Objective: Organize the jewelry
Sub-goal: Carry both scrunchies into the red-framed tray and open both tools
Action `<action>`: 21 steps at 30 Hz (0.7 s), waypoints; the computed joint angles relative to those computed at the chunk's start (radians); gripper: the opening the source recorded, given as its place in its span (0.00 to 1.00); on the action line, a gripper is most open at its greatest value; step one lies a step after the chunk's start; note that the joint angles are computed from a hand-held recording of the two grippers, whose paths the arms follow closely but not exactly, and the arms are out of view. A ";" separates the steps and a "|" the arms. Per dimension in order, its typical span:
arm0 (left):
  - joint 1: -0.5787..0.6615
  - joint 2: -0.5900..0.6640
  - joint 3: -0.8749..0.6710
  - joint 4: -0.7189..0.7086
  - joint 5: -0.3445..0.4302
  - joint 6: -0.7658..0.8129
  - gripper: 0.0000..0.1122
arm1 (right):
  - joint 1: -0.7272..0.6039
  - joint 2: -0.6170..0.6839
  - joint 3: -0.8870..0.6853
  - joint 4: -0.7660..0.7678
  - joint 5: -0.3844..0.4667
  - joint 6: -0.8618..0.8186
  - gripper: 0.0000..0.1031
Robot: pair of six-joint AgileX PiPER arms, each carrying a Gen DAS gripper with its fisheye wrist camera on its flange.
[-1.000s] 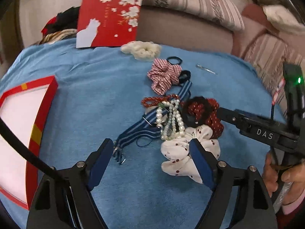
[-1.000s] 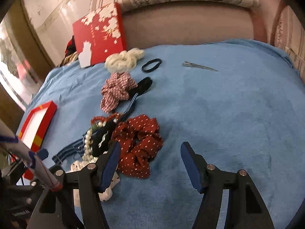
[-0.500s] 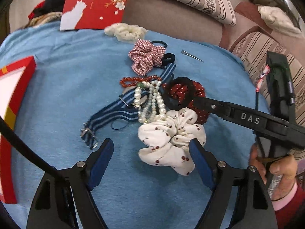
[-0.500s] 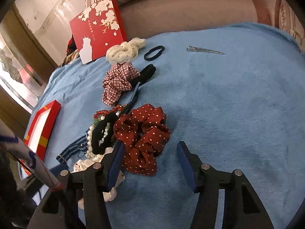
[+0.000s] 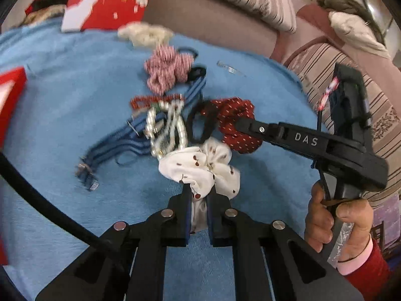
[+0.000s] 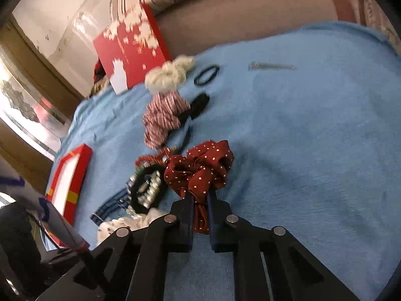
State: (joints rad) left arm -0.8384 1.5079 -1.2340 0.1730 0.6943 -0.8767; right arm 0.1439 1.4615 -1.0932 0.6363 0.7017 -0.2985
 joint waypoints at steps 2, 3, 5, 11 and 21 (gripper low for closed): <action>-0.012 -0.069 0.015 0.055 0.018 -0.046 0.08 | -0.013 -0.049 0.016 0.003 -0.007 0.002 0.09; -0.015 -0.091 0.018 0.078 0.029 -0.062 0.08 | -0.011 -0.080 0.027 -0.014 -0.015 0.018 0.09; -0.014 -0.166 0.033 0.158 0.076 -0.107 0.08 | -0.007 -0.155 0.054 -0.049 -0.024 0.054 0.09; 0.166 -0.350 0.063 0.194 0.174 -0.069 0.08 | 0.135 -0.240 -0.026 -0.203 0.018 0.271 0.09; 0.854 -0.321 0.051 -0.089 0.174 0.424 0.09 | 0.602 0.240 -0.593 -0.474 0.129 0.606 0.09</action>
State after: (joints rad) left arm 0.0157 1.1868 -1.1833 0.0843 0.8681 -0.4527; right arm 0.7457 1.7013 -1.6860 0.1627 0.8308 0.3074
